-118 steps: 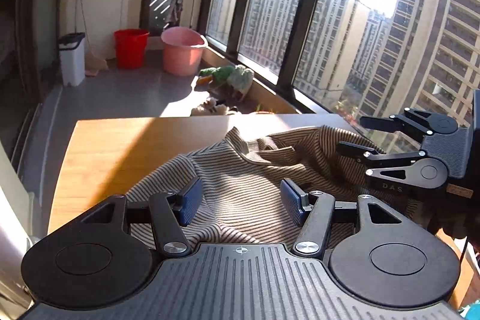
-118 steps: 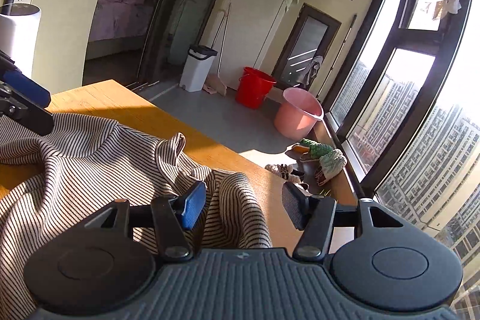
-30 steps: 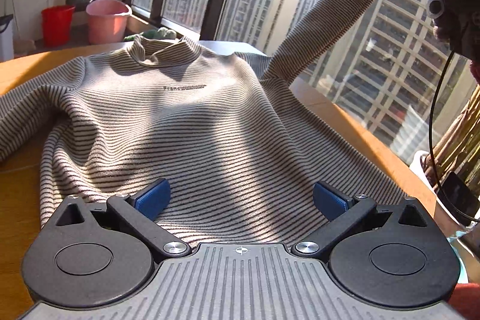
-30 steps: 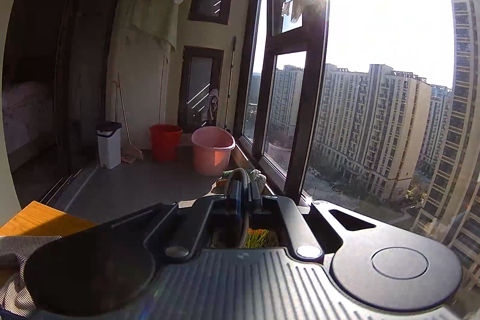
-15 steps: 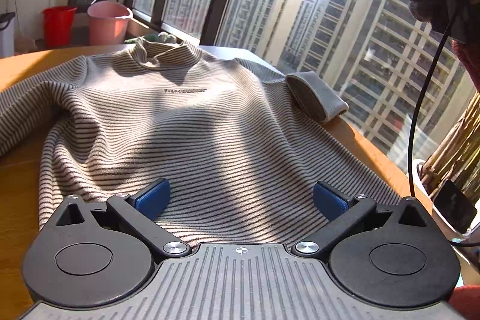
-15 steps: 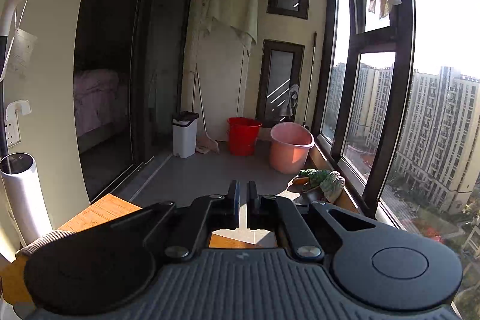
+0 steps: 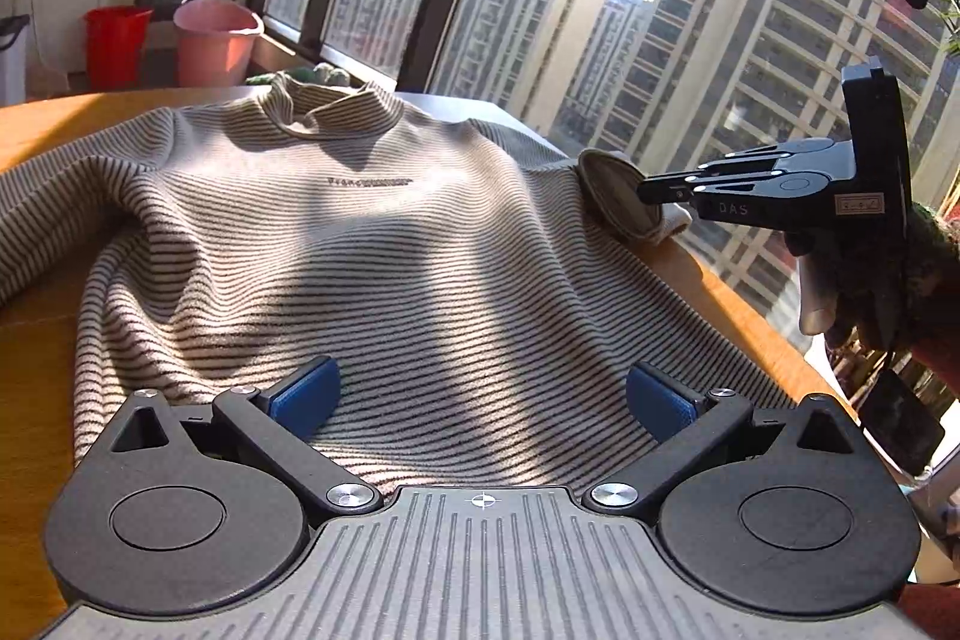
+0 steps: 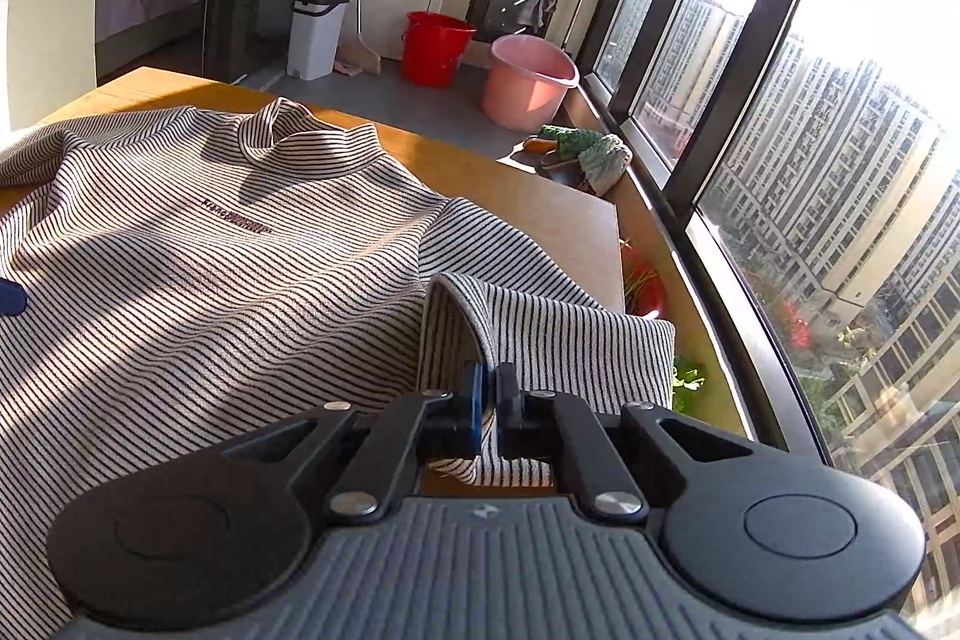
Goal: Fold clothes
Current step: 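Lift the sleeve with the right gripper and fold it across the body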
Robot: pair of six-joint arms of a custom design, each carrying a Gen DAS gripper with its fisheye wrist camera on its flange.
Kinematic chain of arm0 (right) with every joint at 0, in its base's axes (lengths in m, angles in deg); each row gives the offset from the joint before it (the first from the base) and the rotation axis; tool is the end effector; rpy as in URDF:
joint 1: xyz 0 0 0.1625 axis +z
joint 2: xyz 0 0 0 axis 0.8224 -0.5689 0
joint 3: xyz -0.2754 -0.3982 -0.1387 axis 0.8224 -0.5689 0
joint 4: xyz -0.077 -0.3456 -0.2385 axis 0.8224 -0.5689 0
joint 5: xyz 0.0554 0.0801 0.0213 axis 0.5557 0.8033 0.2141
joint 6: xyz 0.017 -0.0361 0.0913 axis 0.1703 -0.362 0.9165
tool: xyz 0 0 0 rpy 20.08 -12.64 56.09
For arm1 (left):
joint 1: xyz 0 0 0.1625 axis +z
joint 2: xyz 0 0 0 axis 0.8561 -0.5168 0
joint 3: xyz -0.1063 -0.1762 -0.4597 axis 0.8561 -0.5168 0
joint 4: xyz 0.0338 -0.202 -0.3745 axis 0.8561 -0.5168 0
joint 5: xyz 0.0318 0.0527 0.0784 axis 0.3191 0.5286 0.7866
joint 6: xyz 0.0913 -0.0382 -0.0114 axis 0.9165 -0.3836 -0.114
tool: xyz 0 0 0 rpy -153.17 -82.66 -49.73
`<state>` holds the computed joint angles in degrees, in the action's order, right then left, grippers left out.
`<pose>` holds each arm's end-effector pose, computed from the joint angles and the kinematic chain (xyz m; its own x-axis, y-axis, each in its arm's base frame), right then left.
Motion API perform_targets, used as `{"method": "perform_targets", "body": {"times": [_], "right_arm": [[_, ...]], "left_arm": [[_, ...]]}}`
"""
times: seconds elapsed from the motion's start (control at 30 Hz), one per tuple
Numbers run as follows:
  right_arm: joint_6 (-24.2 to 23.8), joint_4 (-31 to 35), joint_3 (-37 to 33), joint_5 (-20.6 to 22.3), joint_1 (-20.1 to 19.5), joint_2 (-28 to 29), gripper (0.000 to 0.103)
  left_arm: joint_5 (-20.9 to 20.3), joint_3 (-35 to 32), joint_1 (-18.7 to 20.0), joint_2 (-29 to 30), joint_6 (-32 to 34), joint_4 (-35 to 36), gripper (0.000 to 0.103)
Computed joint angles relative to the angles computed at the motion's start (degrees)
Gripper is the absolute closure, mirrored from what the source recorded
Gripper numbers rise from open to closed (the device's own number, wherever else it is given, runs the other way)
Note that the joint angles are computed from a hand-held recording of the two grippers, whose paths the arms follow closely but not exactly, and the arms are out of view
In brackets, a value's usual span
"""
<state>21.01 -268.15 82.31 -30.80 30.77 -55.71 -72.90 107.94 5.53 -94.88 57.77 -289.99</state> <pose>0.0663 -0.7193 0.1357 -0.4021 -0.5292 0.7471 -0.8853 0.4328 -0.1700 -0.1143 -0.6550 0.0150 -0.8832 0.1810 -0.4326 0.4446 0.6167 -0.6497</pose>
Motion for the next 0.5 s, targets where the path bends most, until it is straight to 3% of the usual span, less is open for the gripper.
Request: {"method": "perform_targets", "body": {"times": [0.2, 0.3, 0.4, 0.5], "right_arm": [[13.4, 5.7, -4.0, 12.4, 3.7, -5.0, 0.1], [17.4, 8.3, -5.6, 19.0, 6.2, -6.3, 0.1], [17.2, 10.0, -6.8, 22.0, 8.7, -5.3, 0.1], [15.0, 11.6, -7.6, 21.2, 10.8, -2.6, 0.1]], "left_arm": [[-0.4, 0.1, 0.1, -0.1, -0.2, -0.2, 0.0], [-0.8, 0.2, 0.2, -0.1, -0.5, -0.6, 0.0], [-1.5, 0.3, 0.5, -0.2, -0.9, -0.9, 0.0], [-1.9, 0.3, 0.6, -0.2, -1.1, -1.0, 0.0]]}}
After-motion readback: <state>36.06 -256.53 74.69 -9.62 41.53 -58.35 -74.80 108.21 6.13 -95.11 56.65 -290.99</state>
